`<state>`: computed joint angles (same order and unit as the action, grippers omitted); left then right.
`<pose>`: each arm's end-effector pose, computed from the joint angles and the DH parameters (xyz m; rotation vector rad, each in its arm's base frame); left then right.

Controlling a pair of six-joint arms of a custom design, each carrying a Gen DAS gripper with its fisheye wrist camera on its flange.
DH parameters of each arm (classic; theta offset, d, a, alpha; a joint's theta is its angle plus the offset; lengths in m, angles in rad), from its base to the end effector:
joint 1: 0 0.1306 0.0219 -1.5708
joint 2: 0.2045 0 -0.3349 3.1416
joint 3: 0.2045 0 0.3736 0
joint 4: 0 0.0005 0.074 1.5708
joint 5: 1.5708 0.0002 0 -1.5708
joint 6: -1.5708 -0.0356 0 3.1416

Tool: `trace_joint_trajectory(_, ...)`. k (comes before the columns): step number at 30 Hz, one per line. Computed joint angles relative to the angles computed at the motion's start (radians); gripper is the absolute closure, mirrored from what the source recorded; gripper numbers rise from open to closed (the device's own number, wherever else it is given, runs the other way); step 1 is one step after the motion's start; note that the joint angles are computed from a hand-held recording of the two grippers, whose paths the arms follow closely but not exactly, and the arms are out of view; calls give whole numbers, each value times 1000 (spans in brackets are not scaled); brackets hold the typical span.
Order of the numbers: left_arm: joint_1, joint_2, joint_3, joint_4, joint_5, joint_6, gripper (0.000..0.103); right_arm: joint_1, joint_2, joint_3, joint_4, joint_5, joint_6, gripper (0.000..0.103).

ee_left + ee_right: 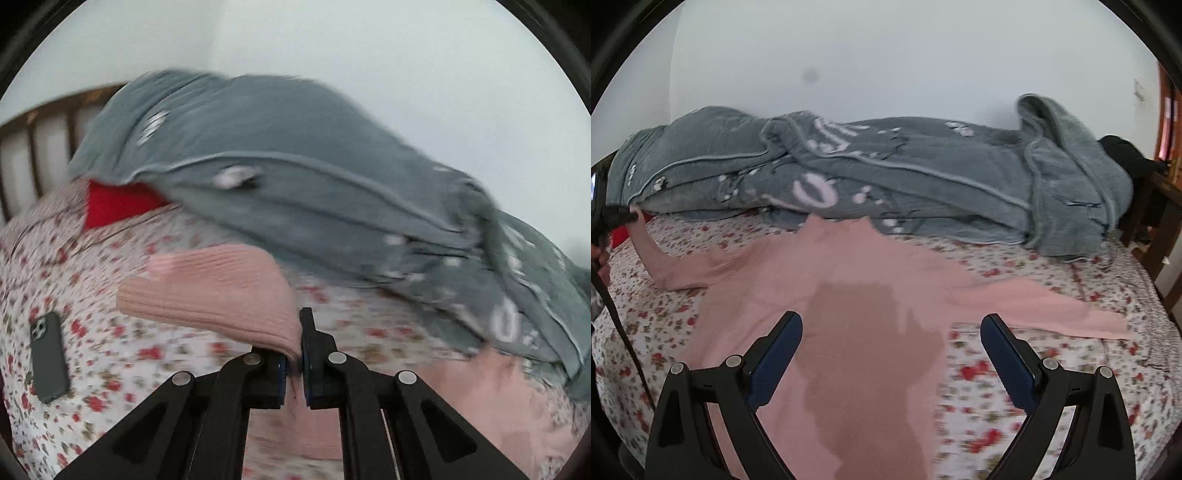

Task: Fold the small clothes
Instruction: 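Grasp the sleeve with the left tool and fold it across the sweater body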

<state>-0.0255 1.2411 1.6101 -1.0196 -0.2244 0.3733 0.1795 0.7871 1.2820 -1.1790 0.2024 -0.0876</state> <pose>0.4150 -0.0032 0.5316 -0.5014 2.1447 0.0270 0.2489 0.0374 0.5194 0.0050 2.2397 -0.0837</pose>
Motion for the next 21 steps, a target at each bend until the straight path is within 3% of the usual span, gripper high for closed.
trace_joint_trajectory(3, -157, 57, 101, -39, -55, 13, 96, -165, -31, -9, -25, -81, 76, 7)
trace_joint_trajectory(6, -307, 130, 193, -61, -136, 17, 96, -373, -57, -16, -47, -212, 172, 7)
trace_joint_trajectory(11, -507, 314, 385, -101, -182, 28, 96, -708, -51, -25, -71, -390, 342, 7)
trace_joint_trajectory(15, -623, 476, 551, -143, -165, 12, 96, -897, -19, -45, -65, -476, 425, 7)
trace_joint_trajectory(21, -735, 741, 802, -277, -82, 9, 96, -1034, 41, -73, -46, -520, 461, 7)
